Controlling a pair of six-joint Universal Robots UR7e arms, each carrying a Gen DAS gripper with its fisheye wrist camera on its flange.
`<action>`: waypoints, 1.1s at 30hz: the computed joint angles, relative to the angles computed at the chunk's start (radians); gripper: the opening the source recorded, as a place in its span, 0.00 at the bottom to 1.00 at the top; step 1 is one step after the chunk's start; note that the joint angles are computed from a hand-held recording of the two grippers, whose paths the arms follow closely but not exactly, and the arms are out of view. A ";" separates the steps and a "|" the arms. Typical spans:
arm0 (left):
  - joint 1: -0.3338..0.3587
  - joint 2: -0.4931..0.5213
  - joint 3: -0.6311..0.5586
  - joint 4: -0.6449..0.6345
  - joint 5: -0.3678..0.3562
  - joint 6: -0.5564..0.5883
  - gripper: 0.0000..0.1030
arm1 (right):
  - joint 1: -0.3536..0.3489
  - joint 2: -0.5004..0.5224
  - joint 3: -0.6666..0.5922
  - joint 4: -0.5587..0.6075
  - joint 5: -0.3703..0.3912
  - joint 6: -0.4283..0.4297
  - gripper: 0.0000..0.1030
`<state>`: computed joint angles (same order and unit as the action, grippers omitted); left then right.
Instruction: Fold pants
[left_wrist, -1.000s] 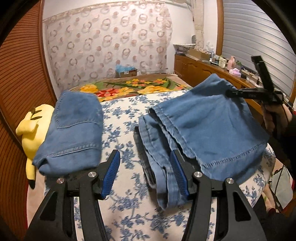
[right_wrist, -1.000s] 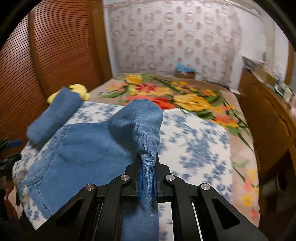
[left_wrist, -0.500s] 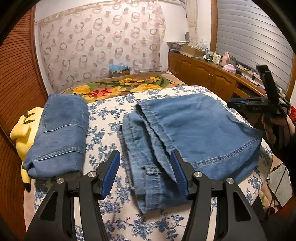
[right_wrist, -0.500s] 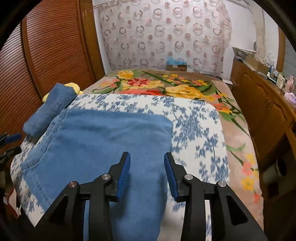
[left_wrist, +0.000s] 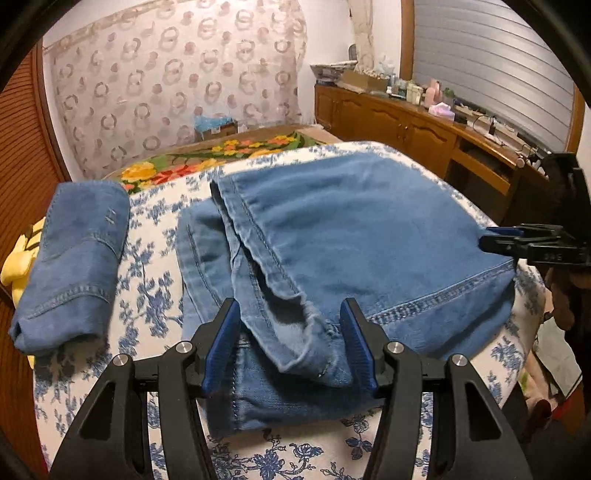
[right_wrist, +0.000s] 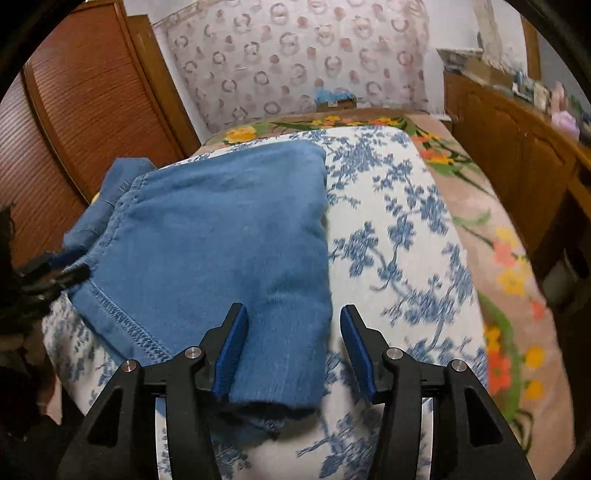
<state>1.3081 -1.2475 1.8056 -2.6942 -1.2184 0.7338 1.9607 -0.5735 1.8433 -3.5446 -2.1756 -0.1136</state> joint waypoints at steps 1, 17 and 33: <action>0.005 0.001 -0.002 0.003 -0.004 -0.003 0.56 | 0.005 0.006 -0.004 0.005 0.005 0.011 0.53; 0.036 -0.011 -0.012 0.017 -0.041 -0.029 0.56 | 0.013 -0.001 0.020 -0.086 0.097 -0.056 0.16; 0.090 -0.120 -0.053 -0.023 -0.042 -0.017 0.56 | 0.170 0.150 -0.311 0.077 0.207 -0.248 0.13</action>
